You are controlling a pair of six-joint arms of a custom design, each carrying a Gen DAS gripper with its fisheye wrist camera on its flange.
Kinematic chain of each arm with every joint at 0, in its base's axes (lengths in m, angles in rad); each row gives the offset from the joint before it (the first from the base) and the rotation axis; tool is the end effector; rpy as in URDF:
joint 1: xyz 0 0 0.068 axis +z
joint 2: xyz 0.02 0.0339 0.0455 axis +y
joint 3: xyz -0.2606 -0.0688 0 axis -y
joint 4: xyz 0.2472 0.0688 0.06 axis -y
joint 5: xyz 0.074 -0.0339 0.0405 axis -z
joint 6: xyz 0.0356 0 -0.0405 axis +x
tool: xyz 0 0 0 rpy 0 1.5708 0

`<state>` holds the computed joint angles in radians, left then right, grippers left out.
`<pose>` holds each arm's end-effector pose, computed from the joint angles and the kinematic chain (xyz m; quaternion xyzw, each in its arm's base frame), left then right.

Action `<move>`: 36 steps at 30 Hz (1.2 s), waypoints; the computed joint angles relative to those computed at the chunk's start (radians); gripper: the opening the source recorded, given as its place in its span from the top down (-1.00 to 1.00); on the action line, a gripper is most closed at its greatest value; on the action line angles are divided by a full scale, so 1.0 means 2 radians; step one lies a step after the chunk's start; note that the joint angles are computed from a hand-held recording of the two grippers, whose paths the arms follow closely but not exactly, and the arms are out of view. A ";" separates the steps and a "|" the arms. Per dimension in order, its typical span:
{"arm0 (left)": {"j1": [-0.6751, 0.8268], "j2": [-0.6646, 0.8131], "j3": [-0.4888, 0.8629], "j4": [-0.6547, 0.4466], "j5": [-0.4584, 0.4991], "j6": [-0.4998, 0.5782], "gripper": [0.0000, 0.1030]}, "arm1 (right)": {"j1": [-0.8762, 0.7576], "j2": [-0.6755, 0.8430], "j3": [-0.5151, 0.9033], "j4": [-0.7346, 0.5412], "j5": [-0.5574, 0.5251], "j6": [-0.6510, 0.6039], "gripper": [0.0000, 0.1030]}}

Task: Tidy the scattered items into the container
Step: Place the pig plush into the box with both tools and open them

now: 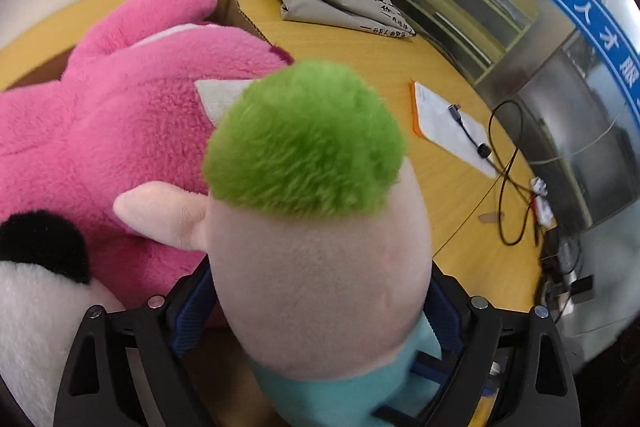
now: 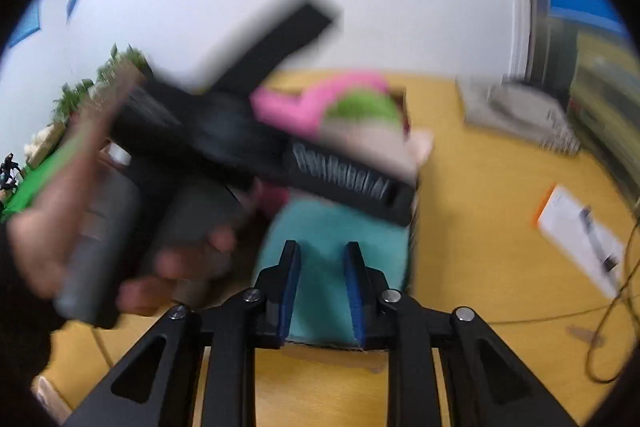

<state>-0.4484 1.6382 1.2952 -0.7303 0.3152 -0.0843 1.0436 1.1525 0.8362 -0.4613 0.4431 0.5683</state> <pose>0.3034 -0.1582 0.2521 0.2113 0.9344 -0.2108 0.1945 0.1356 0.2027 0.2573 -0.1293 0.8945 0.1315 0.4072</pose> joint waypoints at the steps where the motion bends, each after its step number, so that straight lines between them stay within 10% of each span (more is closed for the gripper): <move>1: 0.000 -0.010 0.000 -0.007 -0.002 0.004 -0.74 | -0.002 -0.008 -0.011 0.010 -0.006 0.009 0.60; 7: 0.010 -0.124 -0.023 0.029 -0.039 -0.014 -0.72 | 0.005 -0.017 -0.025 0.011 0.001 0.026 0.60; 11: -0.027 -0.068 0.001 0.025 -0.155 0.001 -0.65 | 0.020 -0.008 -0.020 0.006 0.022 0.044 0.60; 15: 0.002 -0.024 -0.026 0.072 -0.104 -0.017 -0.85 | 0.033 -0.004 -0.020 -0.001 0.043 0.058 0.58; 19: -0.017 -0.018 -0.019 0.064 -0.148 -0.010 -0.89 | 0.017 -0.017 -0.018 -0.007 0.019 0.066 0.50; 21: -0.019 -0.017 -0.011 0.051 -0.152 -0.021 -0.90 | 0.020 -0.014 -0.007 -0.025 0.022 0.068 0.34; 23: -0.014 -0.033 -0.017 0.049 -0.145 -0.035 -0.90 | 0.030 -0.004 0.013 -0.056 0.022 0.081 -0.62; 30: 0.014 -0.275 -0.110 0.000 -0.128 -0.039 -0.90 | 0.167 -0.011 0.058 -0.146 0.154 0.144 -0.64; 36: 0.125 -0.525 -0.153 -0.163 -0.100 0.046 -1.00 | 0.271 0.020 0.113 -0.280 0.226 0.315 -0.64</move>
<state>-0.1987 0.5879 0.9886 -1.0564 0.1147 0.0078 1.5862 1.1933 1.0616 -1.0210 0.8945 1.1992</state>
